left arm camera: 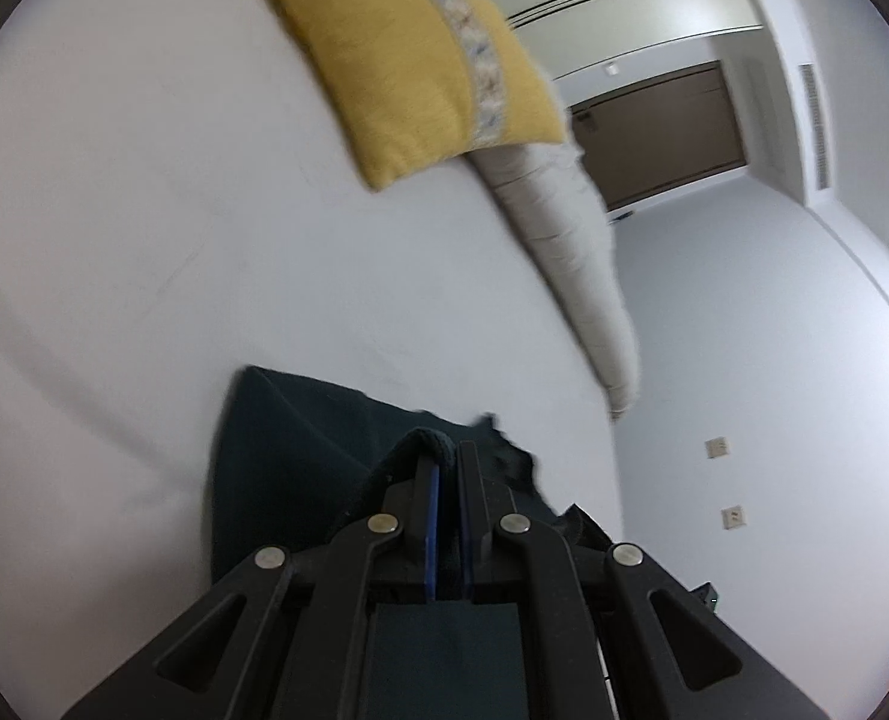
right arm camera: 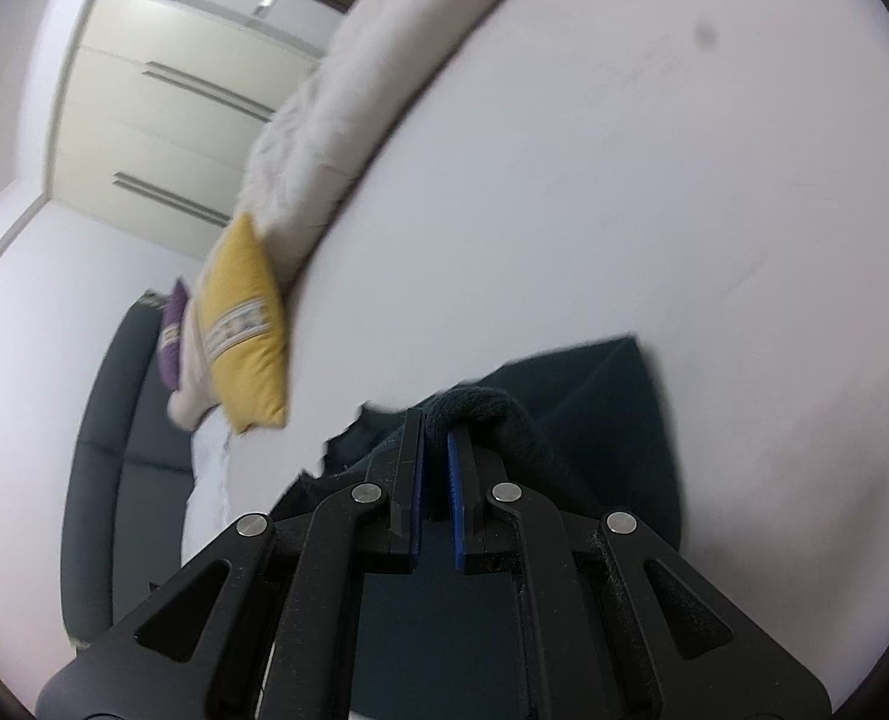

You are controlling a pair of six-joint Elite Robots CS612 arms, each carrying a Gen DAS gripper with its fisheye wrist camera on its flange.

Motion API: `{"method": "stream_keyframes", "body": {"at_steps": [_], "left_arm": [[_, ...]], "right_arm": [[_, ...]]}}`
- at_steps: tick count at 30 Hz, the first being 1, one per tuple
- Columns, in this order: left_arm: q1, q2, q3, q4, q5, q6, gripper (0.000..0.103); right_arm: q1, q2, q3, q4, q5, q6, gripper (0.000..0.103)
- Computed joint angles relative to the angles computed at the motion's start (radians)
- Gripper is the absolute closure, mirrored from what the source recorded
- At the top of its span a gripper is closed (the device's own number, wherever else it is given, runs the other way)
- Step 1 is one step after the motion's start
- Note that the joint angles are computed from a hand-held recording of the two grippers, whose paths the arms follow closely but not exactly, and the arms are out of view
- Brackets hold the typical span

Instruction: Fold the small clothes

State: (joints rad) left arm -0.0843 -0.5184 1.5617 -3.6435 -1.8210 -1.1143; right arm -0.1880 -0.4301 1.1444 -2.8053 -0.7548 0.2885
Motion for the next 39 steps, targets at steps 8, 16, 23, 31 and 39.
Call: {"method": "stream_keyframes", "body": {"at_steps": [8,16,23,31,39], "left_arm": [[0.022,0.072,-0.102,0.115,-0.037,-0.028,0.064],[0.005,0.02,-0.008,0.026,0.07,-0.01,0.036],[-0.038,-0.039,0.106,0.037,0.139,0.088,0.036],[-0.114,-0.101,0.181,0.21,0.308,0.304,0.045],[-0.121,-0.099,0.186,0.245,0.319,0.325,0.064]], "right_arm": [[0.02,0.14,-0.2,0.083,-0.051,0.091,0.093],[0.013,0.09,-0.11,-0.083,-0.172,0.096,0.056],[0.023,-0.008,0.035,-0.092,-0.273,-0.106,0.056],[0.081,-0.084,0.202,-0.155,-0.465,-0.408,0.056],[0.068,-0.1,0.263,-0.178,-0.468,-0.439,0.082]]}}
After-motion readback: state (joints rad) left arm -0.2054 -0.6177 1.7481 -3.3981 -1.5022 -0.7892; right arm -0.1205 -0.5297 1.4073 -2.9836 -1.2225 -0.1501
